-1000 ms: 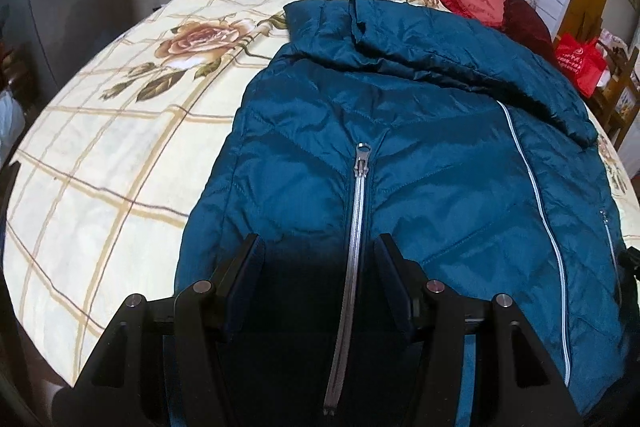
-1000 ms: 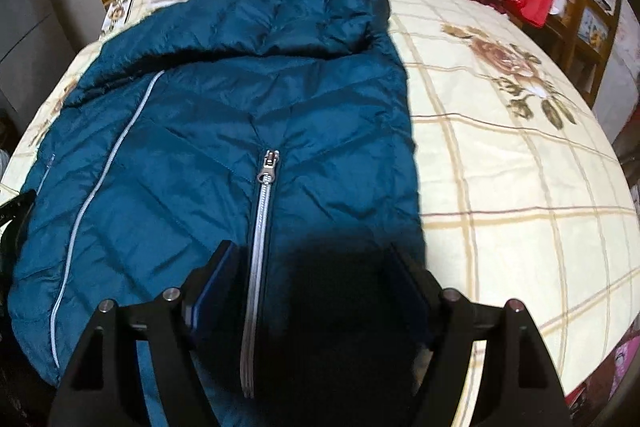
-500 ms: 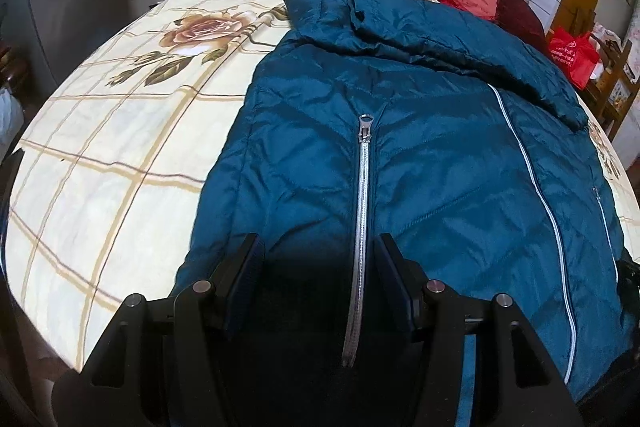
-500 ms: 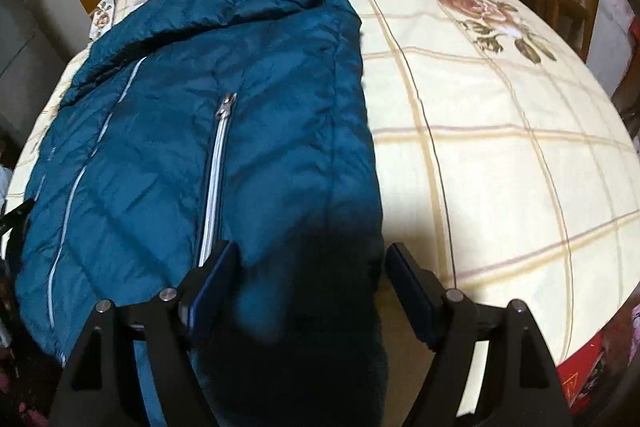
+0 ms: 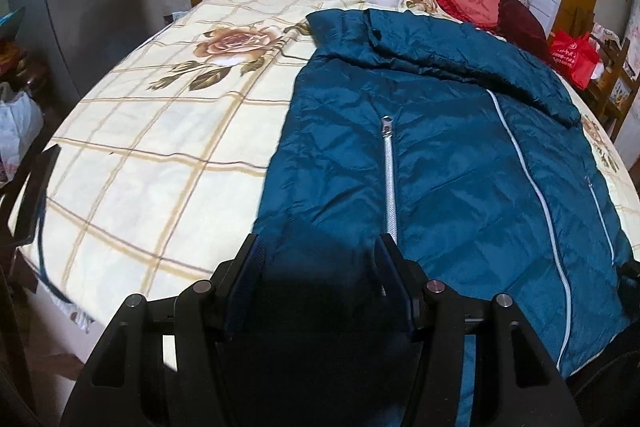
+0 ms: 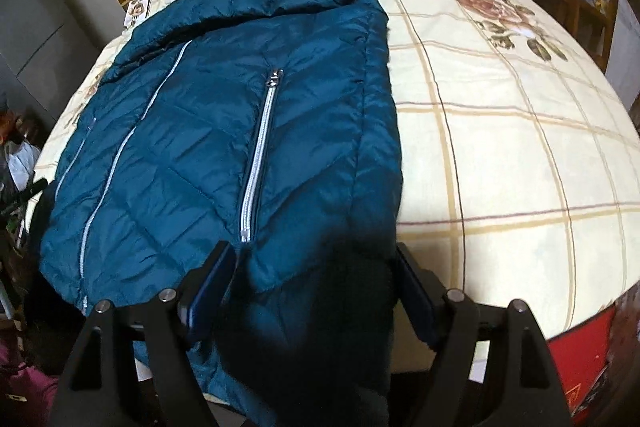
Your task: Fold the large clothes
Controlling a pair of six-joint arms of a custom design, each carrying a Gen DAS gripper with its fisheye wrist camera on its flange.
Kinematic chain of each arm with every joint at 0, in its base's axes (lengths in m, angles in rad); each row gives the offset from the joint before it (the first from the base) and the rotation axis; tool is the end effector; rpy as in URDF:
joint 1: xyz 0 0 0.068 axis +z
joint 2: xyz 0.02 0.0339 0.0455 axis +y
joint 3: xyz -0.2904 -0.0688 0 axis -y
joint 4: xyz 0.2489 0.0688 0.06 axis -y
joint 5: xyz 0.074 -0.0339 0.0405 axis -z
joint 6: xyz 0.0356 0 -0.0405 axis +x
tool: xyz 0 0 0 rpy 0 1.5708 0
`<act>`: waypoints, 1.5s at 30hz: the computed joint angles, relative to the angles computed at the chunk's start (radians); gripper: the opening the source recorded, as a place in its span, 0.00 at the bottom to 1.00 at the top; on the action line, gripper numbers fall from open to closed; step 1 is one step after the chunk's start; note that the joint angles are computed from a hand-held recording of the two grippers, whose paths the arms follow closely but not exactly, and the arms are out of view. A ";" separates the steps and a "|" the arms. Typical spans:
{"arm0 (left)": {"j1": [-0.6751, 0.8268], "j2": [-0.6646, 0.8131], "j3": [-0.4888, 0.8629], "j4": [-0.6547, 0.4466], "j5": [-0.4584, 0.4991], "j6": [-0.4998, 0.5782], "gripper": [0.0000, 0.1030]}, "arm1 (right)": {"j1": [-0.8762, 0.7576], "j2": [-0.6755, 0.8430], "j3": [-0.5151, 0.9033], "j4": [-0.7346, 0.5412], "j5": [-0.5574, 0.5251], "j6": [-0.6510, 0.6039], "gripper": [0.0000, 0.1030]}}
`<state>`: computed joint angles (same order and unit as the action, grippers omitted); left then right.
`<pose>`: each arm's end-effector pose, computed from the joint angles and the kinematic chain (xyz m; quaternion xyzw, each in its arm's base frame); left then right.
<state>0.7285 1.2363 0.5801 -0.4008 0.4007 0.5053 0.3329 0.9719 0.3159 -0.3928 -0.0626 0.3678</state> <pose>0.1667 0.1301 0.1905 -0.0553 0.9476 -0.0130 0.3145 0.1361 0.0494 0.1541 0.0088 0.9657 0.1169 0.2319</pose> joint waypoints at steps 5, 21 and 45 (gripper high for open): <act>0.040 0.016 0.012 -0.024 0.008 0.028 0.72 | -0.010 0.008 -0.018 -0.004 -0.007 -0.005 0.79; 0.207 0.128 0.084 -0.183 0.070 0.180 0.72 | -0.022 -0.123 -0.075 -0.040 -0.119 0.029 0.79; 0.263 0.246 0.128 -0.308 0.111 0.313 0.81 | -0.083 -0.128 -0.089 -0.041 -0.214 -0.089 0.81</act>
